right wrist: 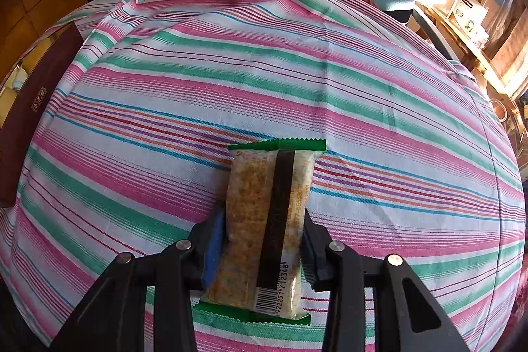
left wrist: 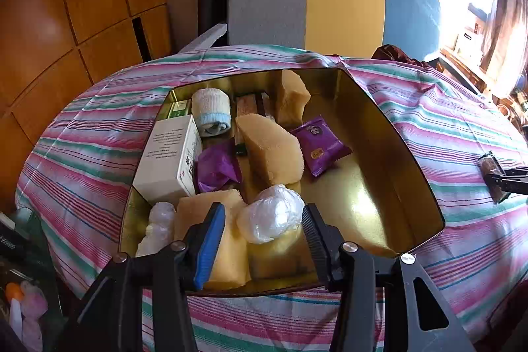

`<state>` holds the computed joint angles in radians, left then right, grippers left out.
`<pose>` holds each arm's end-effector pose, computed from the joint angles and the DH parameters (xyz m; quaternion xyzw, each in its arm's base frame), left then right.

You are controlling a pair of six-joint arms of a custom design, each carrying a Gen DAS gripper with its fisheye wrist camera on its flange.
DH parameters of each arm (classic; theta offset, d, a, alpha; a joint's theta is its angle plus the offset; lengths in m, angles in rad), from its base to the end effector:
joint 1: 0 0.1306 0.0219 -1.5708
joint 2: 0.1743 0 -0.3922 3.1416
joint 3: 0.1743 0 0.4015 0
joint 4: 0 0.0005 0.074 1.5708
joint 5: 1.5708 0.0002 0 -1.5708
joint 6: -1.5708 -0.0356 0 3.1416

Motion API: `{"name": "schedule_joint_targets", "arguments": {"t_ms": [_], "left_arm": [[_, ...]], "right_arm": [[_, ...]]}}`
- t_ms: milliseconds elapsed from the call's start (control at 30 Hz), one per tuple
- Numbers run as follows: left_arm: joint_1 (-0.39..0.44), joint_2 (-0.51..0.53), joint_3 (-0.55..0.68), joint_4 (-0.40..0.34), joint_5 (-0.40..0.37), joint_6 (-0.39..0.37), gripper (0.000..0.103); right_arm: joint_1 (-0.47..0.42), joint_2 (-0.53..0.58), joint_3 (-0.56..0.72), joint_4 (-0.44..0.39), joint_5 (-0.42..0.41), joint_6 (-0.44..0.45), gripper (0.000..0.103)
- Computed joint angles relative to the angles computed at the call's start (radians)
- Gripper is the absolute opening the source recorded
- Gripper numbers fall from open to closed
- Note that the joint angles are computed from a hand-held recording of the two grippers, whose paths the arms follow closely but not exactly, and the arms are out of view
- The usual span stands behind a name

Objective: Organize objects
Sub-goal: 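Carry the cracker bar into the tray and open the right gripper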

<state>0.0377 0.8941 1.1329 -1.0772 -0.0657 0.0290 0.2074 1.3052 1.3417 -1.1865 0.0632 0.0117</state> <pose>0.2960 0.0130 0.4877 -0.0429 0.9323 0.0322 0.3577 0.4232 0.0863 0.4358 -0.1003 0.9723 -0.0104 0.2108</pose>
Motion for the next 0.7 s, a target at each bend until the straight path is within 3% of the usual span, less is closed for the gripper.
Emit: {"name": "schedule_joint_targets", "arguments": {"t_ms": [200,367,700], "left_arm": [[0.040,-0.033,0.004,0.006,0.030,0.001,0.051],[0.069,-0.052,0.003,0.006,0.063,0.001,0.051],[0.139,-0.088,-0.005,0.000,0.114,-0.007,0.051]], "right_arm": [[0.045,0.031,0.058,-0.108,0.078,-0.101,0.038],[0.089,0.025,0.069,-0.154,0.050,-0.159,0.038],[0.231,0.020,0.121,-0.136,0.009,-0.241,0.038]]}}
